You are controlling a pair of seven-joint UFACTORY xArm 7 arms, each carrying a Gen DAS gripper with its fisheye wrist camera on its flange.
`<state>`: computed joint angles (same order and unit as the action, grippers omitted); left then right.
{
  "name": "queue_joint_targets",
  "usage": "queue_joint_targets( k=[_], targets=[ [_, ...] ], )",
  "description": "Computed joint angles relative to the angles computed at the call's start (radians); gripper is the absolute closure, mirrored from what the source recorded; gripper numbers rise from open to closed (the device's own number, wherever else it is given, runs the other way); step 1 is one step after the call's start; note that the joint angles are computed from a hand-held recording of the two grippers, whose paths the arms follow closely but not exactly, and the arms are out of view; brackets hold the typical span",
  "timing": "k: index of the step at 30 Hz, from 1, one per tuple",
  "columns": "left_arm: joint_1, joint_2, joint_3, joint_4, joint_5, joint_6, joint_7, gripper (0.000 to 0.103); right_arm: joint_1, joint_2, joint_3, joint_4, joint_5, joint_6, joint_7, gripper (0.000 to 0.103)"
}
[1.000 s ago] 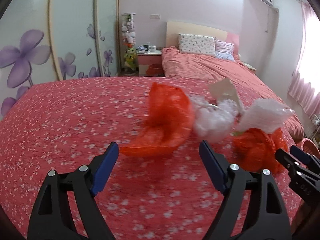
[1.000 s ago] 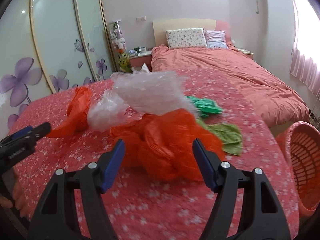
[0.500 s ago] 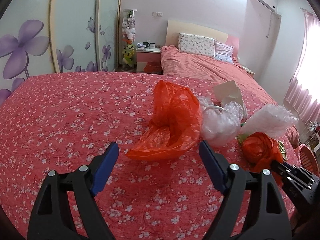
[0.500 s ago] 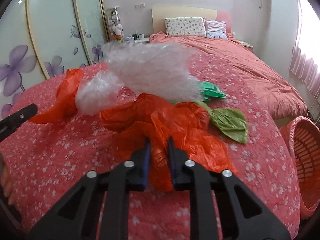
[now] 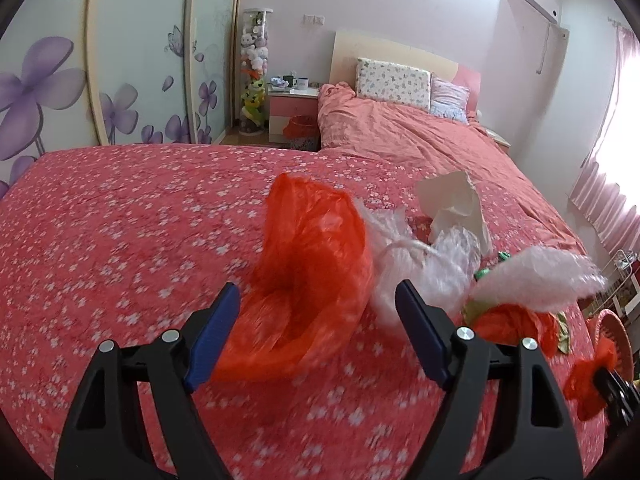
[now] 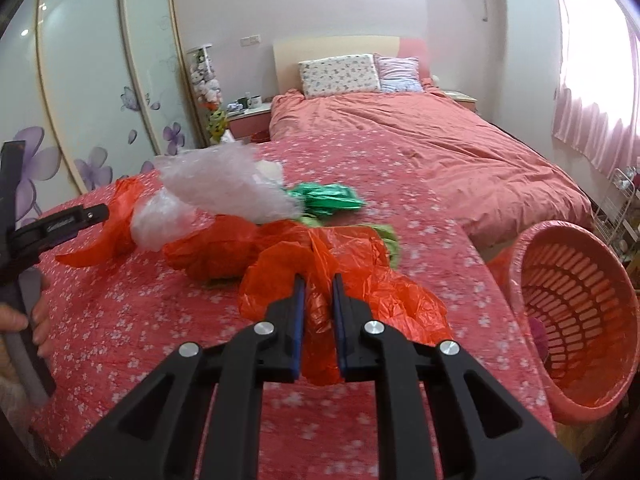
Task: Collect trash
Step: 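Grasp an orange bag with the right tool while the left tool grasps another orange bag, then carry both orange bags over the orange basket and open both tools to drop them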
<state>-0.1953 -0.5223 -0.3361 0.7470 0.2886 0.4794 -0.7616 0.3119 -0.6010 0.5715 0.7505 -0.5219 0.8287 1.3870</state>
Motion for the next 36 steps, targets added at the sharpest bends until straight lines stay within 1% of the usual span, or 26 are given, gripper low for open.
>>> queue_joint_targets(
  k=[2,3,4,5,7,9,10,11,12,13,14,15,21,25,27,31,36],
  targets=[
    [0.019,0.044,-0.015,0.030,0.022,-0.001,-0.006,0.024,0.008,-0.017,-0.012,-0.018,0.010,0.000,-0.001,0.089],
    [0.027,0.059,-0.023,0.042,0.037,0.010,-0.013,0.026,0.013,-0.027,-0.020,-0.030,0.018,-0.002,-0.003,0.089],
    [0.028,0.082,-0.023,0.057,0.046,0.025,-0.011,0.032,0.015,-0.036,-0.025,-0.040,0.024,-0.005,-0.004,0.089],
    [0.019,0.100,-0.012,0.065,0.042,0.037,-0.003,0.036,0.015,-0.042,-0.027,-0.046,0.028,-0.007,-0.006,0.089],
    [-0.007,0.122,0.024,0.066,0.010,0.051,0.017,0.050,0.014,-0.053,-0.030,-0.057,0.036,-0.008,-0.011,0.089],
    [-0.032,0.124,0.055,0.051,-0.021,0.050,0.041,0.059,0.010,-0.059,-0.027,-0.061,0.041,-0.008,-0.013,0.089],
    [-0.038,0.116,0.064,0.037,-0.028,0.037,0.050,0.066,0.010,-0.066,-0.030,-0.067,0.046,-0.009,-0.014,0.089],
    [-0.039,0.107,0.064,0.025,-0.026,0.025,0.052,0.070,0.007,-0.070,-0.029,-0.069,0.048,-0.010,-0.014,0.089],
    [-0.047,0.096,0.074,0.014,-0.037,0.014,0.066,0.080,0.006,-0.077,-0.028,-0.071,0.051,-0.008,-0.015,0.089],
    [-0.059,0.082,0.087,0.003,-0.057,0.004,0.085,0.088,0.006,-0.083,-0.027,-0.073,0.054,-0.007,-0.016,0.089],
    [-0.064,0.069,0.093,-0.004,-0.070,-0.001,0.096,0.091,0.004,-0.087,-0.026,-0.072,0.056,-0.006,-0.018,0.089],
    [-0.064,0.054,0.095,-0.010,-0.078,-0.002,0.106,0.096,0.003,-0.094,-0.024,-0.072,0.058,-0.003,-0.019,0.089],
    [-0.054,-0.045,0.072,-0.029,-0.092,0.014,0.131,0.098,0.000,-0.150,-0.017,-0.068,0.077,0.021,-0.041,0.089],
    [-0.057,-0.093,0.062,-0.018,-0.117,0.037,0.139,0.098,-0.006,-0.189,-0.002,-0.055,0.092,0.050,-0.059,0.089],
    [-0.054,-0.113,0.047,-0.008,-0.122,0.051,0.136,0.098,-0.008,-0.208,0.004,-0.049,0.098,0.064,-0.069,0.089],
    [-0.070,-0.148,0.020,0.011,-0.136,0.075,0.132,0.098,-0.012,-0.258,0.014,-0.045,0.116,0.097,-0.088,0.089],
    [-0.096,-0.156,-0.012,0.038,-0.146,0.092,0.131,0.098,-0.015,-0.327,0.021,-0.049,0.146,0.140,-0.112,0.089]
  ],
)
